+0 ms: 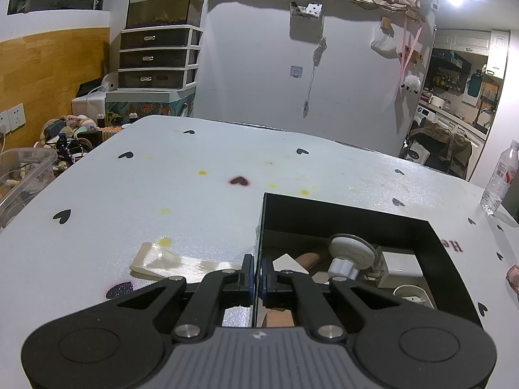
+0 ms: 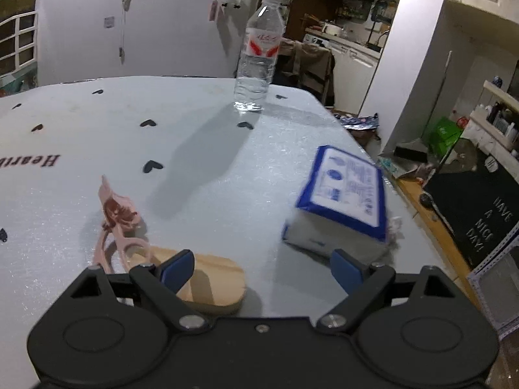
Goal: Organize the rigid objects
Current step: 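Lift the wooden block with the right tool, leaving the pink curler behind, then carry the wooden block into the black box and open the right tool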
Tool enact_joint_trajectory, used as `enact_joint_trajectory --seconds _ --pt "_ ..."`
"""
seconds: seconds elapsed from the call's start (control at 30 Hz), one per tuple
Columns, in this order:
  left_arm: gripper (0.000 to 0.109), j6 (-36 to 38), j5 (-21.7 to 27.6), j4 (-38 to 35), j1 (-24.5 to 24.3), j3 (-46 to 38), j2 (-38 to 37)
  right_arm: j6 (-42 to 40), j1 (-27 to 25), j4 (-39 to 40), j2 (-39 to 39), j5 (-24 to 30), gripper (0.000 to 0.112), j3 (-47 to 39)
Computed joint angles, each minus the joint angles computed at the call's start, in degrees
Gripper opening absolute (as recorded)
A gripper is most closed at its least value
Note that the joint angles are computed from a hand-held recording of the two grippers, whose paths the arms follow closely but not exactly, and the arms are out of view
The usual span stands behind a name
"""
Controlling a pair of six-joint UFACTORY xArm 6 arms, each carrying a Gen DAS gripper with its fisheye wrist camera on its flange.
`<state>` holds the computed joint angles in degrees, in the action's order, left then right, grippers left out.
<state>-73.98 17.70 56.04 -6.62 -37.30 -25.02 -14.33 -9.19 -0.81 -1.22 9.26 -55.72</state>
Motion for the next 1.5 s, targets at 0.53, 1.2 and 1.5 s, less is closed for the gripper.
enact_joint_trajectory --seconds 0.53,1.2,1.5 --pt "0.003 -0.33 -0.16 0.23 -0.01 -0.07 0.13 1.12 3.13 7.08 2.16 2.09 0.1 -0.39" --pt "0.003 -0.58 -0.6 0.56 0.09 -0.1 0.31 -58.0 17.74 59.51 -0.98 22.66 0.089 -10.53" --pt "0.003 -1.8 -2.03 1.8 0.84 0.44 0.23 -65.66 23.54 53.41 8.35 46.57 0.089 -26.89"
